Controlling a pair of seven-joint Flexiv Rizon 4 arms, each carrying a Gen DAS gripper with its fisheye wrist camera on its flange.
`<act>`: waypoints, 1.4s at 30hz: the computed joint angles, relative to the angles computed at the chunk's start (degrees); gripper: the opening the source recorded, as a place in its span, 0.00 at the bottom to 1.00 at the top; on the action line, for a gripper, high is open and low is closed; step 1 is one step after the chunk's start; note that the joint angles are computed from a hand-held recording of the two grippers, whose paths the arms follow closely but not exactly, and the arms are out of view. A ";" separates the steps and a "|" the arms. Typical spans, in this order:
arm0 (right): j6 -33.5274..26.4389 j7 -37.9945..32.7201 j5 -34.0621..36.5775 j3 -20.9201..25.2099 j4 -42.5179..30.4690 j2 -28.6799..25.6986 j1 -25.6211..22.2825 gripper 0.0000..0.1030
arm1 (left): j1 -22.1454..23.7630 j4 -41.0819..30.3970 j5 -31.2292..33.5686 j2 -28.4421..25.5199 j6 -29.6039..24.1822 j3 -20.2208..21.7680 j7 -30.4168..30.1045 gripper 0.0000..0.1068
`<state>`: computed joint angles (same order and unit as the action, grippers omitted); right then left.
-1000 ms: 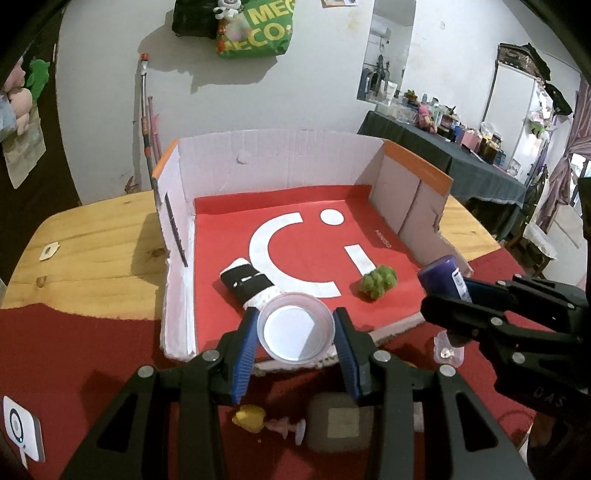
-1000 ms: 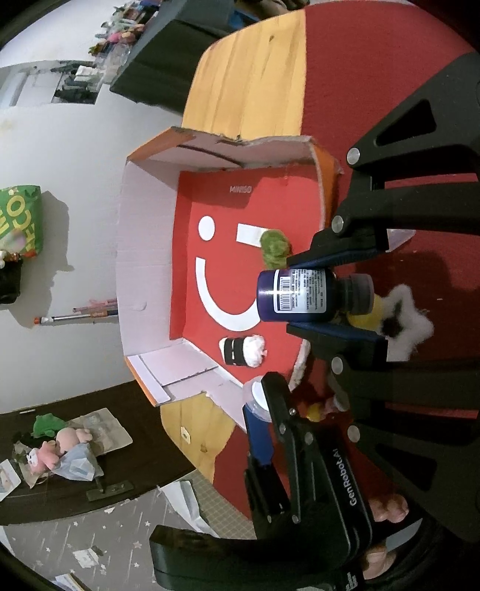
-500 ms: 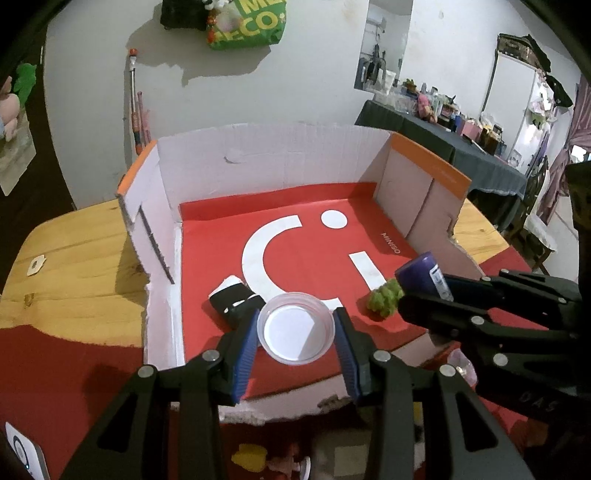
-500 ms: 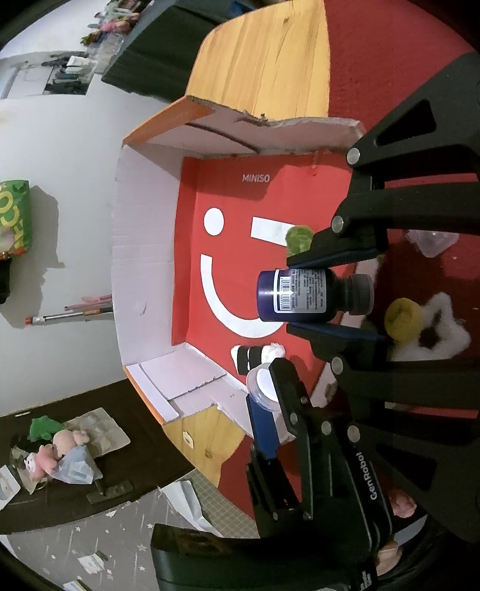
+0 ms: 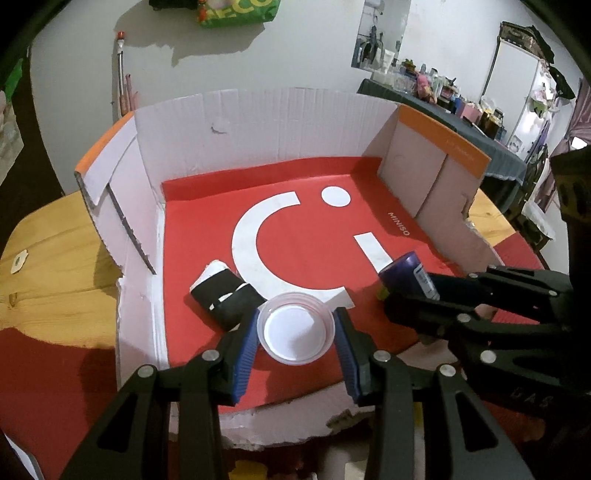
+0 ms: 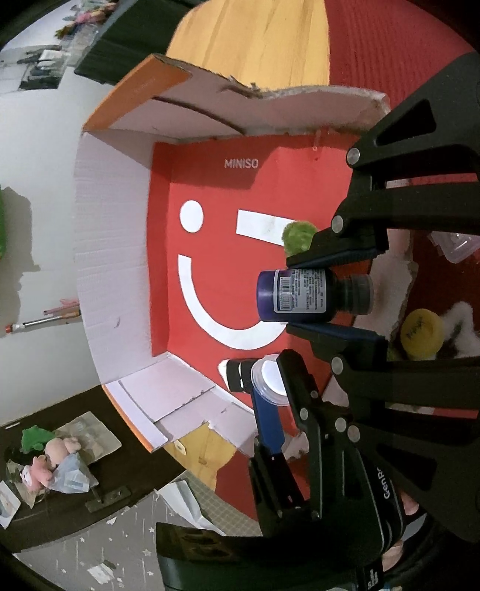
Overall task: Organize objects
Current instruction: 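Carry the white lid and blue bottle into the box and lower them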
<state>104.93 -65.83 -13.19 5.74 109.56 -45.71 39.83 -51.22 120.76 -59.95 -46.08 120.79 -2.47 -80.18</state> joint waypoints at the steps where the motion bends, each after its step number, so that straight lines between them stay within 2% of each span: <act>1: -0.43 -0.03 -0.35 0.69 -0.28 -0.22 -0.63 0.26 | 0.31 0.09 0.38 0.04 0.07 -0.15 -0.19 0.40; 7: -1.76 0.02 -1.28 1.70 -1.17 -0.70 -1.65 0.26 | 0.46 0.15 0.52 0.13 -0.14 -0.04 -0.07 0.40; 9: -1.99 0.02 -1.59 2.20 -1.31 -0.72 -2.11 0.26 | 2.37 1.05 4.00 0.51 0.60 -1.21 -2.31 0.39; 12: -2.14 -0.10 -2.58 4.99 -1.31 -0.84 -4.70 0.26 | 2.53 1.70 5.78 0.99 0.93 -1.04 -3.14 0.40; 16: -2.97 -0.01 -3.45 6.64 -0.86 -0.70 -6.25 0.26 | -0.01 0.31 3.60 0.29 -2.24 1.33 -0.97 0.40; 18: -3.08 0.20 -3.08 4.57 -0.64 -0.37 -4.39 0.26 | 0.00 -0.25 3.84 -0.15 -3.58 1.64 -1.13 0.40; 24: -3.77 0.36 -3.13 3.73 -1.32 -0.80 -3.85 0.26 | -3.85 -1.65 1.71 -1.28 -6.57 6.12 -1.23 0.40; 26: -3.93 0.31 -3.20 3.55 -1.49 -0.91 -3.70 0.26 | -3.60 -1.49 2.40 -1.30 -6.61 6.41 -2.14 0.40; 28: -4.12 0.31 -3.21 3.18 -1.81 -1.12 -3.46 0.26 | -6.54 -2.23 -0.54 -1.96 -8.19 9.38 -1.19 0.40; 33: -4.43 0.94 -2.37 0.34 -2.56 -1.62 -1.58 0.26 | -7.34 -2.06 -0.51 -2.09 -9.25 11.22 -2.12 0.40; 42: -4.88 1.61 -1.93 -1.32 -3.63 -2.47 -0.82 0.26 | -9.92 -2.97 2.44 -3.14 -12.37 16.11 -5.36 0.40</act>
<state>100.05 -64.22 -15.11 4.42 105.93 -48.18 39.00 -61.14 117.79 -57.51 -49.22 108.42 13.65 -85.54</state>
